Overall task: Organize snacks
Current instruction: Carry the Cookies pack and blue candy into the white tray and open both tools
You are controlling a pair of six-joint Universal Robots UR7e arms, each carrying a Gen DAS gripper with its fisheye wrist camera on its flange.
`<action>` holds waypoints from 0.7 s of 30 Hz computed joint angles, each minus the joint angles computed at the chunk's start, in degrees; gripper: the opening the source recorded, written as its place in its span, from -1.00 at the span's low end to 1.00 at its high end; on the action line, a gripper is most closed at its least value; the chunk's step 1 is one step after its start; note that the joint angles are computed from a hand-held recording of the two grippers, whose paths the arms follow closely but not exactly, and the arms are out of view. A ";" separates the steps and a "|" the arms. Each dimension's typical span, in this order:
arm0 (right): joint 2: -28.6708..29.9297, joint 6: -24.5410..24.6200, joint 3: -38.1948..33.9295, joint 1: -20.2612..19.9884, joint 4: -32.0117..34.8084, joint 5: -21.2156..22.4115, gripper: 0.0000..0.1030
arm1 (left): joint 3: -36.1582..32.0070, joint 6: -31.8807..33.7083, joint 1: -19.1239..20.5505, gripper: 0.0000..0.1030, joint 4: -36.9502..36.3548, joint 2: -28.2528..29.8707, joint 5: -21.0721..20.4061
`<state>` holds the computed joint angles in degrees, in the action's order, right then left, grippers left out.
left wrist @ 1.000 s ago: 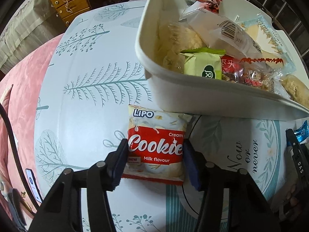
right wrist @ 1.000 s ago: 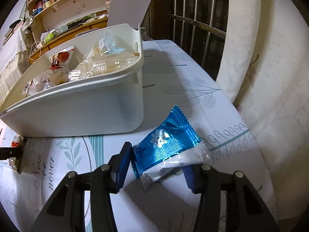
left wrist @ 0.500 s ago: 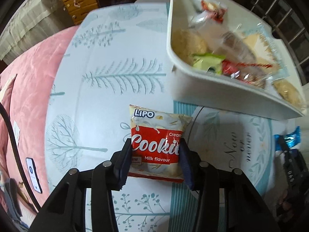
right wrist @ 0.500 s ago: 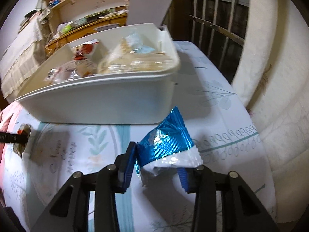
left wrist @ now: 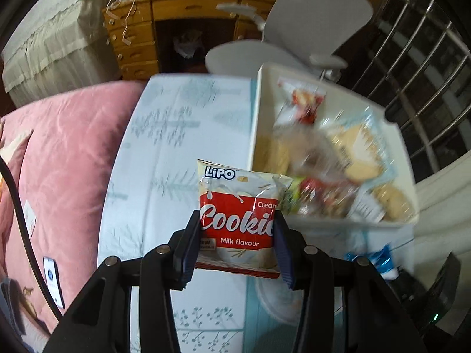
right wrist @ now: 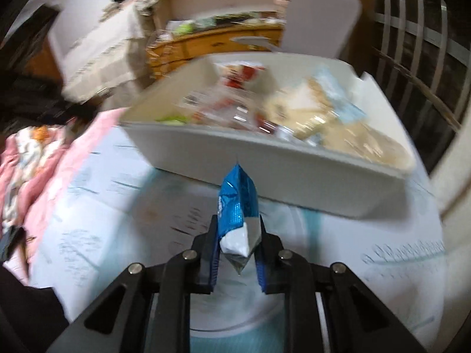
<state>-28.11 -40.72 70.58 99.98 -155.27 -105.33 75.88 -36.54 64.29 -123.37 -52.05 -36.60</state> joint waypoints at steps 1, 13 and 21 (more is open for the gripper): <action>-0.17 -0.71 -0.15 0.15 0.72 1.34 -0.62 | -0.71 1.38 -0.11 -0.14 -0.71 0.27 -0.02; 3.34 1.45 -10.52 2.67 -1.77 7.68 -0.62 | -13.42 14.87 -0.09 -0.14 -6.16 7.92 -4.92; 4.84 10.30 -15.56 3.51 0.47 -2.22 0.12 | -19.54 12.61 -1.00 0.05 3.26 9.99 -5.89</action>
